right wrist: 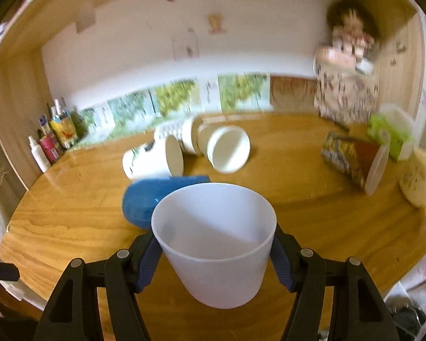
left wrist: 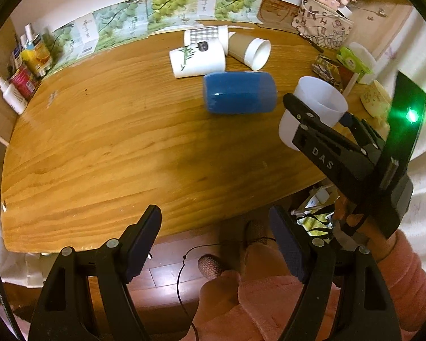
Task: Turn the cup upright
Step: 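Lift and rotate the white cup with the right tool, opening facing up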
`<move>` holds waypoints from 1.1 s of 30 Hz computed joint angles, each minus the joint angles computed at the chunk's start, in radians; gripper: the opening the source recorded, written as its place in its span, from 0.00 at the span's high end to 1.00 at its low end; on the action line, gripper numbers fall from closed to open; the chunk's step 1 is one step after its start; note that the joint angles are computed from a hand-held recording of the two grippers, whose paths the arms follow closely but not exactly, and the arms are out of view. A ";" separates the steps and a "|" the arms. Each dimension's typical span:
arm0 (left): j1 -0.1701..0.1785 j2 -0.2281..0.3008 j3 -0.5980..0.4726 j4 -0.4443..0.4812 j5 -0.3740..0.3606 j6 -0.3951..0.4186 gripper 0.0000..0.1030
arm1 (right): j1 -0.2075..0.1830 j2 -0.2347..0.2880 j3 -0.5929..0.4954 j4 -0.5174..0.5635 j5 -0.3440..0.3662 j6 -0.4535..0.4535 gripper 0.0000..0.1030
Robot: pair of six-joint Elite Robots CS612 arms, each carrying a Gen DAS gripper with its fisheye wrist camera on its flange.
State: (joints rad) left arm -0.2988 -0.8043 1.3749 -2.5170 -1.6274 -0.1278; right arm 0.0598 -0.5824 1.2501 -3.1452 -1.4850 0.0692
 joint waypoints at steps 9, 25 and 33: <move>0.005 -0.018 0.030 -0.015 0.017 -0.050 0.21 | 0.007 0.040 0.025 -0.283 0.037 -0.060 0.34; 0.014 -0.036 0.067 -0.063 0.016 -0.088 0.21 | 0.018 0.065 0.022 -0.257 0.078 -0.095 0.34; 0.020 -0.036 0.075 -0.093 -0.012 -0.092 0.21 | 0.015 0.049 0.042 -0.239 0.094 -0.110 0.33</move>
State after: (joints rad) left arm -0.2786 -0.8404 1.4496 -2.6099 -1.6397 -0.2193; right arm 0.0744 -0.5331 1.2924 -3.3845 -1.3915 -0.0405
